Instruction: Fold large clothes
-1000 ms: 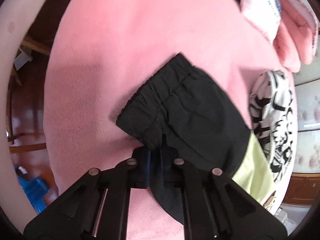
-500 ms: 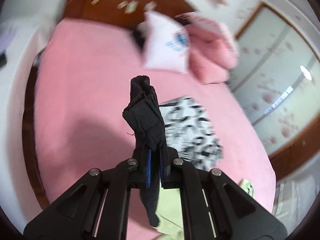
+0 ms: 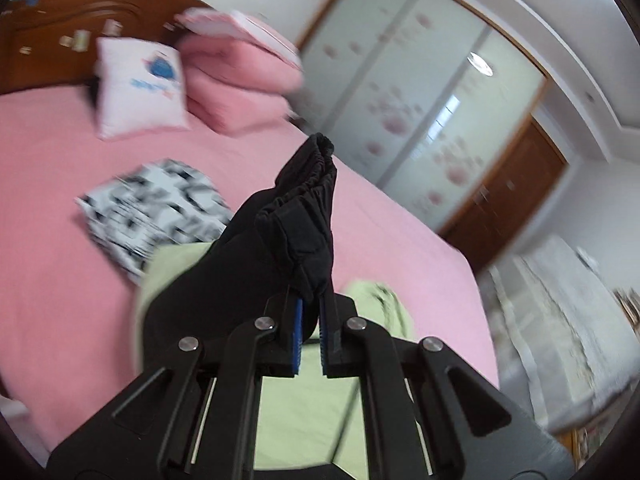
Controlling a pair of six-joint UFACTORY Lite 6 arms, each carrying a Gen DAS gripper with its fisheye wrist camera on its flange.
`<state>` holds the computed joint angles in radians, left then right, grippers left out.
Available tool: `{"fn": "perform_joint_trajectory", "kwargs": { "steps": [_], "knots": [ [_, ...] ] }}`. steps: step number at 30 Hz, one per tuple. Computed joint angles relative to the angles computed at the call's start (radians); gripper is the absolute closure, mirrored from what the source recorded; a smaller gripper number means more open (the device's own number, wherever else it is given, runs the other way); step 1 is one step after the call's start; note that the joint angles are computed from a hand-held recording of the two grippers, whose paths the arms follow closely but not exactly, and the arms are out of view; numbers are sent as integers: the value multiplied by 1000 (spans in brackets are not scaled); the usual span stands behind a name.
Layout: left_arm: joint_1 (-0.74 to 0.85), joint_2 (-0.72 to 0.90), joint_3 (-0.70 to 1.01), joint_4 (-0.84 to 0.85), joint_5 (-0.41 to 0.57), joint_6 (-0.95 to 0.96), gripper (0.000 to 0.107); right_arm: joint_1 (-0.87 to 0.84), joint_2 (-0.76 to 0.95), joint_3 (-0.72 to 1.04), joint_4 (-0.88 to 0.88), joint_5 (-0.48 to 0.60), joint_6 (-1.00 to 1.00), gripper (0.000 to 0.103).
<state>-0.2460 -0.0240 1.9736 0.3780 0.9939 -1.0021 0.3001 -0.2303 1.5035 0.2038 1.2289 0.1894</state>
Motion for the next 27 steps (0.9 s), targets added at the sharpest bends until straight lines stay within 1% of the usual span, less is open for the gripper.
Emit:
{"fn": "perform_joint_trajectory", "kwargs": {
  "steps": [1, 2, 3, 6, 8, 9, 10, 11, 13, 15, 16, 17, 18, 19, 20, 23, 25, 27],
  "knots": [
    [-55, 55, 41, 28, 18, -32, 103, -50, -8, -7, 12, -2, -27, 0],
    [-125, 147, 118, 52, 44, -68, 103, -88, -24, -23, 22, -3, -49, 0],
    [-154, 211, 177, 48, 59, -72, 103, -133, -35, -39, 39, -9, -77, 0],
    [-235, 389, 300, 19, 56, -72, 103, -253, -48, -70, 88, -1, -173, 0],
    [-303, 437, 285, 39, 53, -117, 103, -326, -44, -87, 112, 2, -233, 0],
    [-325, 488, 304, 24, 59, -106, 103, -351, -45, -102, 120, -1, -255, 0],
    [-342, 541, 334, 1, 76, -87, 103, -370, -37, -104, 119, -2, -268, 0],
    [-358, 566, 322, -18, 80, -80, 103, -385, -30, -108, 112, -6, -277, 0],
    [-372, 651, 371, -79, 78, -34, 102, -411, -11, -112, 105, -16, -291, 0],
    [-364, 677, 334, -158, 59, -6, 102, -440, -3, -120, 106, -20, -315, 0],
    [-340, 656, 281, -199, 43, 21, 97, -445, 8, -120, 105, -25, -319, 0],
    [-313, 650, 243, -265, 27, 63, 87, -447, 15, -124, 107, -29, -323, 0],
    [-292, 644, 200, -332, 3, 101, 79, -441, 17, -129, 105, -32, -319, 0],
    [-269, 633, 153, -378, -25, 133, 57, -434, 28, -133, 104, -39, -320, 0],
    [-253, 617, 114, -405, -42, 149, 44, -425, 37, -137, 101, -47, -317, 0],
    [-244, 498, -54, -381, -121, 118, 43, -387, 59, -168, 99, -77, -304, 0],
    [-209, 450, -123, -398, -128, 152, 42, -359, 89, -190, 126, -90, -307, 0],
    [-178, 388, -206, -403, -112, 165, 42, -328, 128, -218, 151, -105, -297, 0]
  ]
}}
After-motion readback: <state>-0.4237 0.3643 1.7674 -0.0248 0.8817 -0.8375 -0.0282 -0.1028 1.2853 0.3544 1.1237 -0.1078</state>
